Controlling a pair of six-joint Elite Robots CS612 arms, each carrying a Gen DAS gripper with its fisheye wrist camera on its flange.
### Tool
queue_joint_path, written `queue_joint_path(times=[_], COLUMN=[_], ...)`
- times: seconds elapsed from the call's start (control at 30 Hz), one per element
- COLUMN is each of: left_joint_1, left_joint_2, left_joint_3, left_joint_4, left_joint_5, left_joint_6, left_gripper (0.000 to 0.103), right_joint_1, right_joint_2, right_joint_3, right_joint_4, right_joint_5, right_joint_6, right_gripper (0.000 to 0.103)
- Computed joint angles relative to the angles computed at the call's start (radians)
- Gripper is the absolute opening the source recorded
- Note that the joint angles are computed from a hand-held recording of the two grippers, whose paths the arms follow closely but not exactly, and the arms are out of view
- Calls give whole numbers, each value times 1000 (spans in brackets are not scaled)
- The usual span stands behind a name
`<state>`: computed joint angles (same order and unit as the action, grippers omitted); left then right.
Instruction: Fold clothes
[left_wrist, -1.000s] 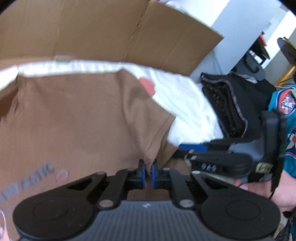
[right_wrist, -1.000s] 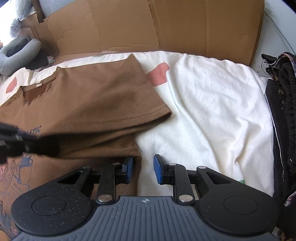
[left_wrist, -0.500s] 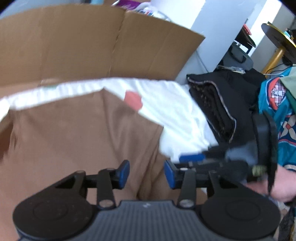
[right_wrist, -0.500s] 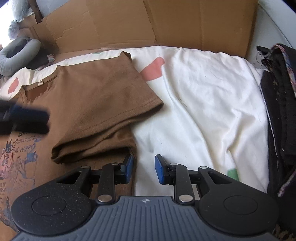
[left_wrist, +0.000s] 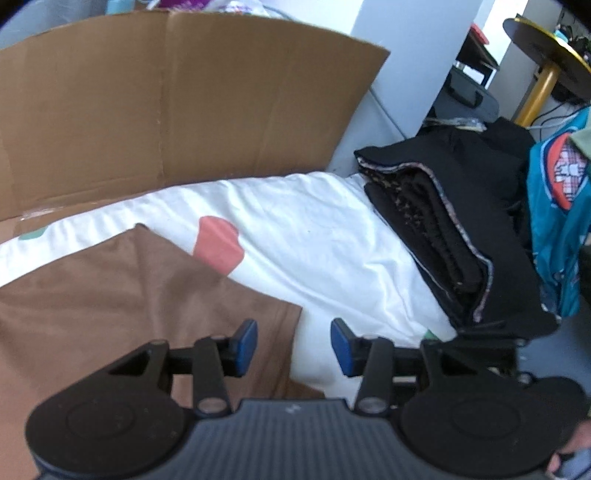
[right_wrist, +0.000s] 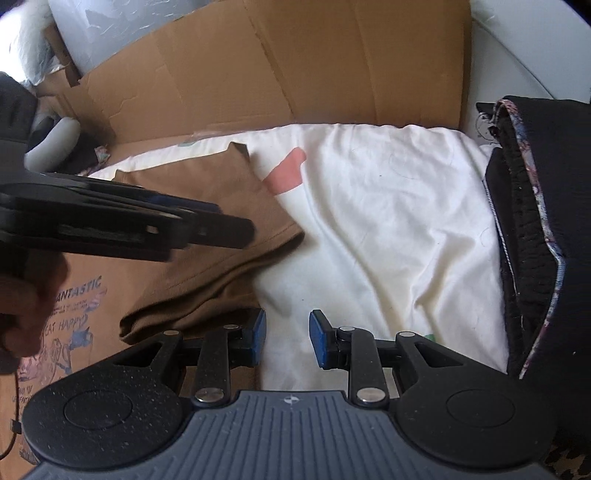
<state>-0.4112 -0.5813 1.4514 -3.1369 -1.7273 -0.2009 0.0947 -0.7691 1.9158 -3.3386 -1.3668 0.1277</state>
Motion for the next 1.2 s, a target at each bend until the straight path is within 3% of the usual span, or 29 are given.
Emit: queue_joint_path(times=[0.5, 0.6, 0.63, 0.77, 0.97, 1.07, 1.2], left_joint_1=[-30, -34, -35, -15, 19, 35, 58], left_joint_2=[67, 66, 65, 63, 31, 0, -32], left_joint_3=[-107, -101, -101, -113, -80, -33, 16], left_joint_4=[129, 120, 122, 151, 94, 48, 1], left_joint_5=[98, 134, 147, 98, -13, -29, -31], left_joint_6=[-1, -43, -60, -113, -98, -75, -107], left_gripper=[42, 29, 20, 7, 6, 6, 6], right_joint_1=[-26, -27, -27, -24, -18, -17, -15], right_joint_2=[-4, -3, -3, -1, 3, 4, 7], right_joint_3=[37, 37, 37, 32, 28, 23, 14], right_joint_4=[4, -5, -8, -12, -39, -52, -65], right_joint_5=[-36, -37, -37, -29, -29, -26, -26], right_joint_6=[47, 50, 51, 51, 80, 75, 77], right_gripper=[32, 32, 32, 32, 32, 32, 32])
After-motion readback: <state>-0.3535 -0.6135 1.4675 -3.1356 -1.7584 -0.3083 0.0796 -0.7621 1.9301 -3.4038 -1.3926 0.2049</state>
